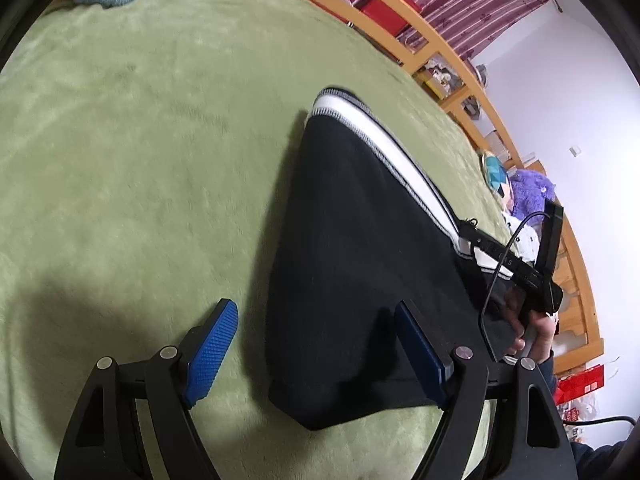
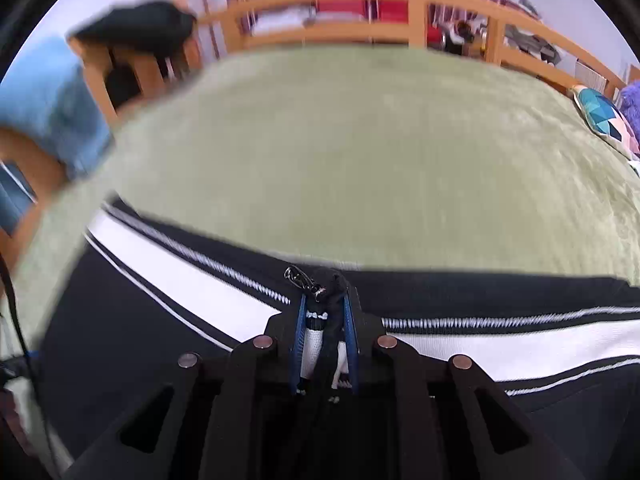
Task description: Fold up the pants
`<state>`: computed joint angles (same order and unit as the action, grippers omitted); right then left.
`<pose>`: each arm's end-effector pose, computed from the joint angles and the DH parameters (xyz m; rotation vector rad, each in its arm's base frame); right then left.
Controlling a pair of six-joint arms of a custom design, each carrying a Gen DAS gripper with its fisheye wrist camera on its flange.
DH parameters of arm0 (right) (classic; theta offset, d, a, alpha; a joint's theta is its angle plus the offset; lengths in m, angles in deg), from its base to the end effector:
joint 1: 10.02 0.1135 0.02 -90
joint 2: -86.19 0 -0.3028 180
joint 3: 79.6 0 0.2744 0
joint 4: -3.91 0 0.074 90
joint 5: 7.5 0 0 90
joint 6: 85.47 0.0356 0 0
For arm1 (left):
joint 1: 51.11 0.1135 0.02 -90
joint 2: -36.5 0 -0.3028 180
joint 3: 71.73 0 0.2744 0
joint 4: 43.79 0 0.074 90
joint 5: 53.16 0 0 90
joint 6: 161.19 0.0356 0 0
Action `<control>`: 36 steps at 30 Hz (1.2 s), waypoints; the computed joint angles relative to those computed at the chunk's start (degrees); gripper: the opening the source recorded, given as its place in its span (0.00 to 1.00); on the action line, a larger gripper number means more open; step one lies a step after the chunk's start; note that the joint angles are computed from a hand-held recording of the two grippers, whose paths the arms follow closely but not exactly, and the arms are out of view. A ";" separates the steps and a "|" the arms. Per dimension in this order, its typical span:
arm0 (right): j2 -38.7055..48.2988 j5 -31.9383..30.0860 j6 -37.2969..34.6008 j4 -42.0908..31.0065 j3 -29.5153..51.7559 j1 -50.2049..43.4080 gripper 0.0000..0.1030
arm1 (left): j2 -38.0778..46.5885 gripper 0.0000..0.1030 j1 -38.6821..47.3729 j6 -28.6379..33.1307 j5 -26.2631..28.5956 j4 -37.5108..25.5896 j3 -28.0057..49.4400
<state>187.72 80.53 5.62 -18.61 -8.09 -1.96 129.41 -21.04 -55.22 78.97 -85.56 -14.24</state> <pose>0.3808 0.0552 0.1859 -0.1659 2.4848 0.1100 0.2554 0.1203 0.1590 -0.2031 2.5383 -0.7902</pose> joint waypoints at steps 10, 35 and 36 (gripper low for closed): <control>-18.13 0.17 0.96 -1.89 -12.77 -1.16 0.42 | 0.35 0.69 -3.72 -9.84 1.24 6.52 -3.07; -53.02 -13.37 -12.72 -27.94 -17.94 -37.15 0.38 | -32.82 0.18 -34.39 -25.03 -18.00 -1.29 5.85; -53.90 -16.12 -14.19 -29.00 -17.43 -40.98 0.40 | -32.88 0.18 -38.40 -26.62 -21.27 -0.85 6.55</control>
